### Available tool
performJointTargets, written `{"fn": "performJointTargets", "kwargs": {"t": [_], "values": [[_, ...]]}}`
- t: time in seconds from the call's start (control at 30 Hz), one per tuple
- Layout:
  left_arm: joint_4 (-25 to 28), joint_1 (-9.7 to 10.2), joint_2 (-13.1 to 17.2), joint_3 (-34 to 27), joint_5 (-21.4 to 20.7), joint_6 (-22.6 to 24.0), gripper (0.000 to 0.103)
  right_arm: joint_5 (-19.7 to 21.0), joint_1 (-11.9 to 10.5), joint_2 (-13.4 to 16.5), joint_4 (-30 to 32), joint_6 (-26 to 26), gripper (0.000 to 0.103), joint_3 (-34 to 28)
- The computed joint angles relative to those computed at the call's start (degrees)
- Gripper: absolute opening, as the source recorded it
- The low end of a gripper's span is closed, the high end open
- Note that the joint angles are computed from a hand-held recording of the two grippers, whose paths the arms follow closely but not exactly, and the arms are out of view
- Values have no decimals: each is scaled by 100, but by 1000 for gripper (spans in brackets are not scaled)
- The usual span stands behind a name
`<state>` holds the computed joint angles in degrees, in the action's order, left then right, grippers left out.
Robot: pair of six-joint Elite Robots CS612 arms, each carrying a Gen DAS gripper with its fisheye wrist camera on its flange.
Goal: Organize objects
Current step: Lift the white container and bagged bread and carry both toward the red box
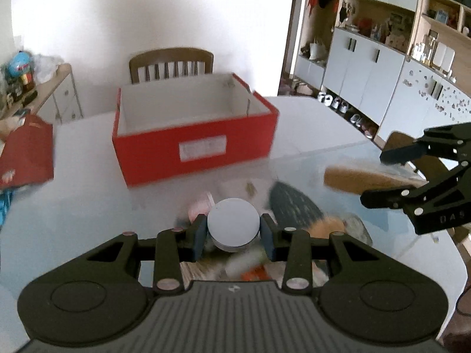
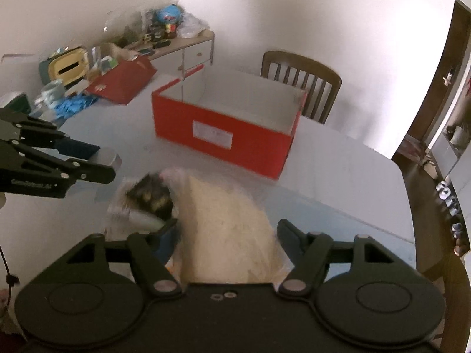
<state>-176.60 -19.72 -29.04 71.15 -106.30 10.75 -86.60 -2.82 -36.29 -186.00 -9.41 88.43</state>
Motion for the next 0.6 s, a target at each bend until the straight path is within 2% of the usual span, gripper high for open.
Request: {"fn": "performJointTargets", "kwargs": {"t": [0.07,0.23,0.37,0.6], "values": [[154,31,136,-343,-75,54,37,28,1,79,139,38,61,-230],[486,89,449,-1059,-155,127,37,-89,11,286,498,40,52,-692],[714,124,633,-1467,-204,293,37,-153,1,352,701,141,50,-875],[1060,148,846,-2058,-249,525,37,-252,0,395,706,54,49,-1175]]}}
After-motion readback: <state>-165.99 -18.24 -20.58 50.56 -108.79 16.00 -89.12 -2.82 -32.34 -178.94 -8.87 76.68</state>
